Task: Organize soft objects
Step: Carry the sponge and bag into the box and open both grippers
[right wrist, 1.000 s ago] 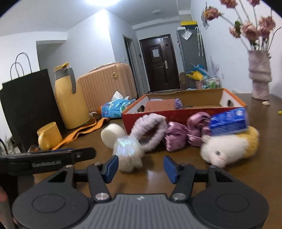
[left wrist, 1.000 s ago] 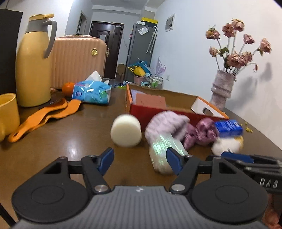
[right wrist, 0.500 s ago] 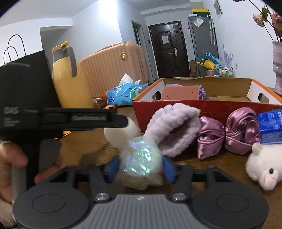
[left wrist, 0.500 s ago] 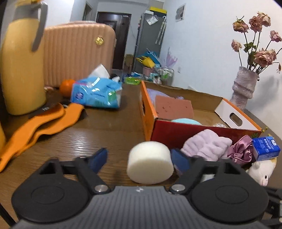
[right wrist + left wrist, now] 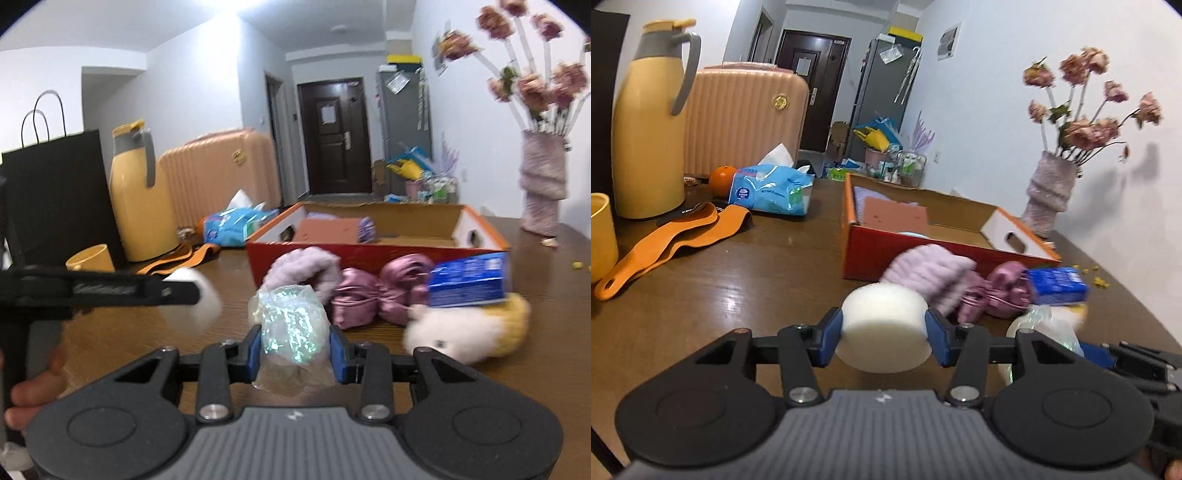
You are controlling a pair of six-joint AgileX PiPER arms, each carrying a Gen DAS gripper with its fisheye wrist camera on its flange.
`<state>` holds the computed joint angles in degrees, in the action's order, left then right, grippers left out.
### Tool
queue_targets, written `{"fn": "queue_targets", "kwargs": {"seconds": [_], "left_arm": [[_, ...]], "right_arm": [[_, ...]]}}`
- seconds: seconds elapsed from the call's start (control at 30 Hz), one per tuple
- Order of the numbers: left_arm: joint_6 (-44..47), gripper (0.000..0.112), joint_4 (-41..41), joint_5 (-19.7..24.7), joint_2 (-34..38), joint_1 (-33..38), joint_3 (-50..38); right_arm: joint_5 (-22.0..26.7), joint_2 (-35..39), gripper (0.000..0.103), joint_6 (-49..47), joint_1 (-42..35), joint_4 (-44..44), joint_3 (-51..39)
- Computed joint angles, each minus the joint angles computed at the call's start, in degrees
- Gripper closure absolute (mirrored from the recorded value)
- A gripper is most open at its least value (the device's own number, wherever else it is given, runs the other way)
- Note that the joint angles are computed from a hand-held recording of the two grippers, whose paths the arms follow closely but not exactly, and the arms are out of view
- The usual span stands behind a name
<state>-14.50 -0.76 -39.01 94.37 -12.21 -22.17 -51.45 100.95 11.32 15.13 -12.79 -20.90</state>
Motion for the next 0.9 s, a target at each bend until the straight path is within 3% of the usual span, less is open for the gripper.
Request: {"fn": "queue_targets", "kwargs": {"seconds": [0.13,0.33,0.43,0.53,0.67,0.77,0.9], "left_arm": [[7.79,0.062,-13.09,-1.12,-4.47,-8.82,4.57],[15.06,0.061,-25.48,-1.29,-9.18,-19.03,6.35],[18.19,0.061,-29.14,-0.84,-9.73,-21.80,5.00],[16.90,0.061,-27.41,-0.03,-8.27,-21.81,2.90],[15.75,0.061,-22.71,3.18,-4.57,-18.92,-3.82],[22.79,0.061,-26.32,4.35,-0.20,-17.67,-12.26],[28.50,0.061,-28.43,11.96,8.22,-13.52,-29.04]], "right_arm": [[-5.05,-4.42,0.067,-1.03,-4.24,-1.41,7.85],[-10.39,-8.50,0.067,-0.28,-14.46,-9.68,15.16],[-12.02,-9.04,0.067,0.84,-19.69,-14.23,16.07],[-12.95,-7.94,0.067,1.60,-23.22,-17.52,15.20],[-9.30,-7.29,0.067,4.87,-25.95,-22.54,9.66],[-4.82,-6.97,0.067,9.75,-27.37,-27.74,1.13],[4.51,-3.29,0.067,15.26,-25.72,-29.78,-14.31]]}}
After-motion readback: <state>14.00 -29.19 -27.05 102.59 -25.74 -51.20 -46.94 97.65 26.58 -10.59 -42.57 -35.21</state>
